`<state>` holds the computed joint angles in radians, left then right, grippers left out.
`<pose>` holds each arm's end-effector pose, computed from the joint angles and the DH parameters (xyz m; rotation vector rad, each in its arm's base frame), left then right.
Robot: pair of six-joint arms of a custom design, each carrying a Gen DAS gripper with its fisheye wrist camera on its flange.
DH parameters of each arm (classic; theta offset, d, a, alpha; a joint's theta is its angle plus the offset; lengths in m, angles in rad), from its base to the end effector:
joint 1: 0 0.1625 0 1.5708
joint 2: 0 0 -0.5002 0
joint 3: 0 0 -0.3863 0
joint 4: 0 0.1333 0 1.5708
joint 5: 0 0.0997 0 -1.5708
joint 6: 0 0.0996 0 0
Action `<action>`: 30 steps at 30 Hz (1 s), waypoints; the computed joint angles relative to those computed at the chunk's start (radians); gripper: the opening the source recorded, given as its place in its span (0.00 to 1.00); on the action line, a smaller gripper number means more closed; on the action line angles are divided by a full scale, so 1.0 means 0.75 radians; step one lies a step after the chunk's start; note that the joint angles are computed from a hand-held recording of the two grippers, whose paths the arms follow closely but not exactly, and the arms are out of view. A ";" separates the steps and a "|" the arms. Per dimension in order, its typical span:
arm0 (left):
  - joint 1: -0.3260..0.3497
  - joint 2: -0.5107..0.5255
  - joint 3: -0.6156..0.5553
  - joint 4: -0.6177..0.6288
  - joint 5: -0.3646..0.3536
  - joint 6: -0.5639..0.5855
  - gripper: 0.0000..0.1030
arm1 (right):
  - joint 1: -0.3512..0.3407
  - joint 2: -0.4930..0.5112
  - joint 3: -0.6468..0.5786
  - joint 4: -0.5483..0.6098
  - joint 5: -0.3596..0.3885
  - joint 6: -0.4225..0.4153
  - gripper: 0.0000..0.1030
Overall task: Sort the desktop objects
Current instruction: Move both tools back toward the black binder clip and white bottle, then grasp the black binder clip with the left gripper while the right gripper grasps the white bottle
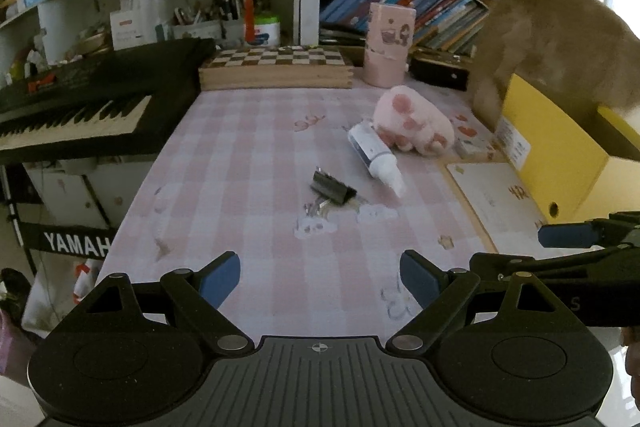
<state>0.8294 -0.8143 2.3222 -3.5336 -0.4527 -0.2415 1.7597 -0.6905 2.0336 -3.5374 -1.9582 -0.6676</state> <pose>-0.1573 -0.5018 0.1454 0.2273 2.1338 -1.0604 0.2081 -0.5788 0.0881 0.9101 -2.3809 0.6781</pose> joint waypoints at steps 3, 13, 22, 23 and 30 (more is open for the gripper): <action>0.027 0.017 -0.060 0.004 0.001 0.032 0.87 | -0.006 0.010 -0.063 0.064 0.015 -0.019 0.73; 0.116 0.061 -0.231 0.085 -0.010 0.102 0.85 | -0.026 0.062 -0.273 0.242 0.059 -0.033 0.71; 0.225 0.106 -0.356 0.092 -0.140 0.390 0.82 | -0.038 0.118 -0.472 0.474 0.119 -0.006 0.61; 0.240 0.109 -0.370 0.090 -0.166 0.417 0.82 | -0.039 0.123 -0.490 0.496 0.129 -0.010 0.60; 0.324 0.127 -0.451 0.103 -0.300 0.565 0.70 | -0.037 0.176 -0.631 0.652 0.167 -0.014 0.57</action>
